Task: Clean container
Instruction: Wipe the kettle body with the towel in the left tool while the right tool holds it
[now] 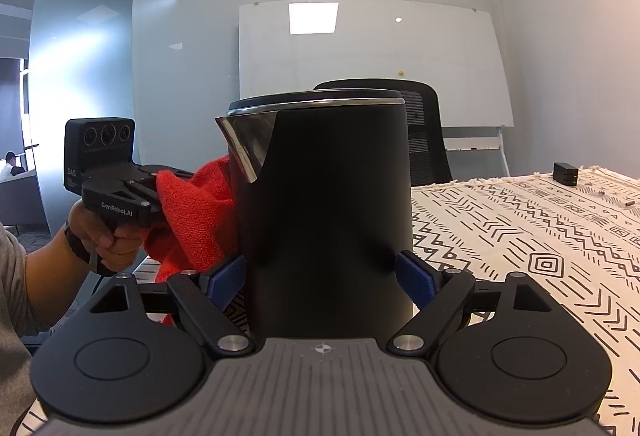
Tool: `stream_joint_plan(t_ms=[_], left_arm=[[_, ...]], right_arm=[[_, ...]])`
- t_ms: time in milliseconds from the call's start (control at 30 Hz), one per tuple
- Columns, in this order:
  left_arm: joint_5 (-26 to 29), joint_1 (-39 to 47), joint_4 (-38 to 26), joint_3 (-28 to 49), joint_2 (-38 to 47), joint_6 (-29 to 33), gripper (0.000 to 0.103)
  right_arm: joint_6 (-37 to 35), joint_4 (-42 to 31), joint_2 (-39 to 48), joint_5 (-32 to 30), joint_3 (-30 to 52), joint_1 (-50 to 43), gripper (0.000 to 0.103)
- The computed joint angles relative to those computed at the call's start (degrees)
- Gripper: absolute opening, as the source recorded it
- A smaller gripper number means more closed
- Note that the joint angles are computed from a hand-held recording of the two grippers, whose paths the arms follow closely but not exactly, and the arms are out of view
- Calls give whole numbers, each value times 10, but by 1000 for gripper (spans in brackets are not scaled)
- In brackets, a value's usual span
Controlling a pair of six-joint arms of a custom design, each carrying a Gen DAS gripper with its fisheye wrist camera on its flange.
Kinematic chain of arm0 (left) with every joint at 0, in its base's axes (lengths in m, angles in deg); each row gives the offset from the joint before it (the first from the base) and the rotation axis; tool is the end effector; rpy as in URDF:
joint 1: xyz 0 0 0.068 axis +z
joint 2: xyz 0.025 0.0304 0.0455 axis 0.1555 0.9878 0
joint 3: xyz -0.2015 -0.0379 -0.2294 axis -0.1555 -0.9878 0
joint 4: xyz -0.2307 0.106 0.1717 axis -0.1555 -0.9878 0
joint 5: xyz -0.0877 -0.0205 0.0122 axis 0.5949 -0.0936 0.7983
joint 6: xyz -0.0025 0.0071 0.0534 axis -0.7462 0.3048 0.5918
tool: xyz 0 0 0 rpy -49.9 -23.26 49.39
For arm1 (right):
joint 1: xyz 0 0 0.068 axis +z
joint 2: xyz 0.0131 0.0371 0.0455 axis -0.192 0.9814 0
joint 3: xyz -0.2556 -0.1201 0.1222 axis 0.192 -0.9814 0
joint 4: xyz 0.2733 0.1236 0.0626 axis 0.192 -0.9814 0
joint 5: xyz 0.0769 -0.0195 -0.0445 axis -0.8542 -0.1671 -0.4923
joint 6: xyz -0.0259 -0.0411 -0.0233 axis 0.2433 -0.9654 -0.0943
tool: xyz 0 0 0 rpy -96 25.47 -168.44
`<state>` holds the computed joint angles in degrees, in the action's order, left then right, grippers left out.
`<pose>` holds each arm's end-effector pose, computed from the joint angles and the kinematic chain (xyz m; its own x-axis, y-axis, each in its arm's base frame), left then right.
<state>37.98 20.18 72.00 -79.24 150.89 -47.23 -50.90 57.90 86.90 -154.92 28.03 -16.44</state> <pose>0.2032 0.0238 0.0827 -0.2303 0.0409 -0.9723 0.2847 0.9582 -0.0271 0.3741 -0.0013 0.1010 -0.1589 -0.2508 -0.9549 -0.9571 0.2764 0.0867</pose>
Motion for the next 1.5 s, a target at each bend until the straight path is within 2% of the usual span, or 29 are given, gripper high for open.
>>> stream_joint_plan(t_ms=[133,400,633,700,867,1100,1300,1400,1500], left_arm=[[10,6,-31,-1,-50,1,37],[12,11,-26,23,20,-7,37],[51,29,-54,24,-39,1,37],[67,38,-33,29,-9,-5,37],[66,42,-44,45,33,-9,37],[79,46,-87,37,-52,4,36],[78,46,-71,44,2,6,37],[75,47,-76,45,3,6,36],[88,50,-67,35,-30,1,36]], right_arm=[[9,11,2,1,0,3,82],[16,25,3,4,-4,6,83],[11,24,0,4,-8,5,83],[10,23,0,3,-8,4,83],[3,14,-2,2,-8,2,83],[1,8,-3,2,-7,2,83],[-1,9,-4,2,-8,1,84],[-2,7,-4,2,-8,1,84],[0,10,-5,2,-10,2,84]])
